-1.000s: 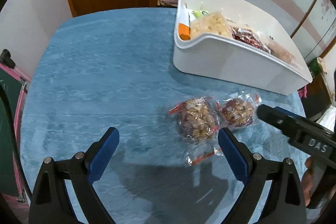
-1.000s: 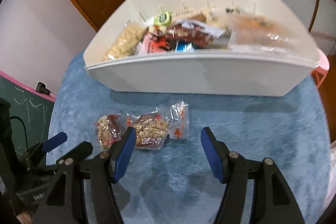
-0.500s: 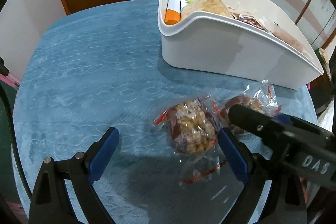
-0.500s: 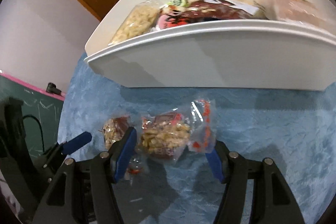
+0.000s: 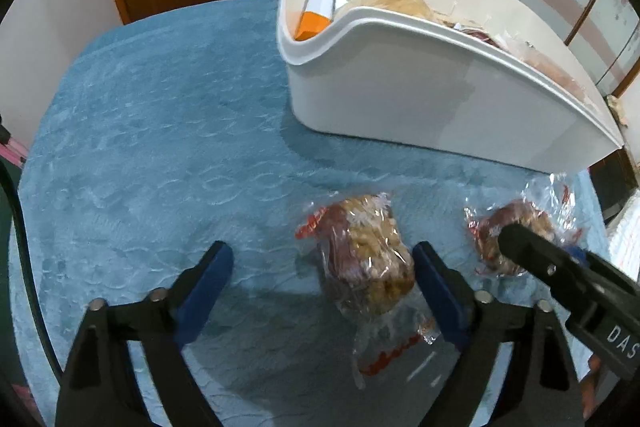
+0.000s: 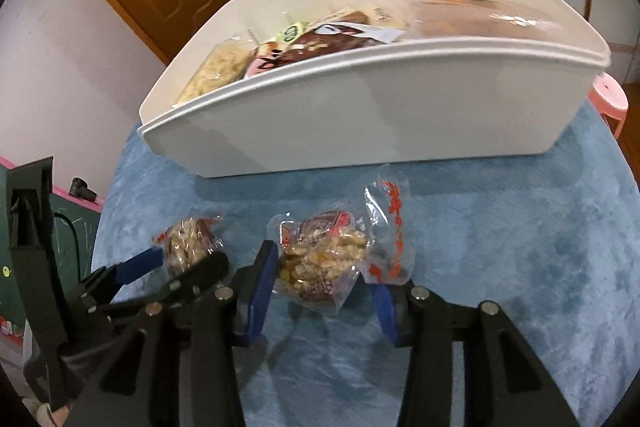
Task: Organize snacks
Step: 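Grasp one nut-cluster bag with the left tool while the right tool grasps the other, then lift both nut-cluster bags over the white bin and open both tools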
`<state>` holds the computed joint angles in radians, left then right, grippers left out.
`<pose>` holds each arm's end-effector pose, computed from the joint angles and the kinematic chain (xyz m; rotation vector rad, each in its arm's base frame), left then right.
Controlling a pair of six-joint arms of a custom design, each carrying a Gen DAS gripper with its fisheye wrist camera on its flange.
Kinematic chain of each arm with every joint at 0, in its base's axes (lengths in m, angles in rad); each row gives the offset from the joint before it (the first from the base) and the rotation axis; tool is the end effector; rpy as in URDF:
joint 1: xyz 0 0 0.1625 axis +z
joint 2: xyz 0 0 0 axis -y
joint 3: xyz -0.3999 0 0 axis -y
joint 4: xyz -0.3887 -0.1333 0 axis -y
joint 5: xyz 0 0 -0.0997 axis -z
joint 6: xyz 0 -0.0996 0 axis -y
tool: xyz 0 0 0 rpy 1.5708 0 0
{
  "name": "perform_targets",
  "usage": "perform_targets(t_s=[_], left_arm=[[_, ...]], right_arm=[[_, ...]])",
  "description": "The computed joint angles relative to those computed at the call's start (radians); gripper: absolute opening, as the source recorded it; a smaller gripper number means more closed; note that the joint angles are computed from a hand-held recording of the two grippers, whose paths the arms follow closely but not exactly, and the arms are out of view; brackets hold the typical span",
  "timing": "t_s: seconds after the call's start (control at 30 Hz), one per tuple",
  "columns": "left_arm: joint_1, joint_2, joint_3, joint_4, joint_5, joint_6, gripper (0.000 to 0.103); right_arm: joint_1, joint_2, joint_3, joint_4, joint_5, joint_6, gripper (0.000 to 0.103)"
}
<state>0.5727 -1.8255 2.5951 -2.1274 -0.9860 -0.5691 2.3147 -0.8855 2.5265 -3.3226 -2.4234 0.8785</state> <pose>-0.1150 -0.2982 0.1768 0.6253 2.4833 -0.3500 0.2678 -0.2049 0.0303 -0.2289 -2.4683 0.9107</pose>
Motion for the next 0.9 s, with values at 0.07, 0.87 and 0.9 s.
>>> perform_targets(t_s=[0.07, 0.87, 0.9], left_arm=[[-0.016, -0.019, 0.013, -0.010, -0.012, 0.008, 0.067], [-0.152, -0.247, -0.041, 0.256, -0.052, -0.010, 0.043], [-0.172, -0.261, -0.052, 0.282, -0.047, -0.014, 0.043]], right_arm=[[0.007, -0.004, 0.005, 0.010, -0.010, 0.013, 0.045], [0.194, -0.074, -0.080, 0.371, -0.121, 0.221, 0.045], [0.211, -0.083, -0.088, 0.398, -0.133, 0.233, 0.045]])
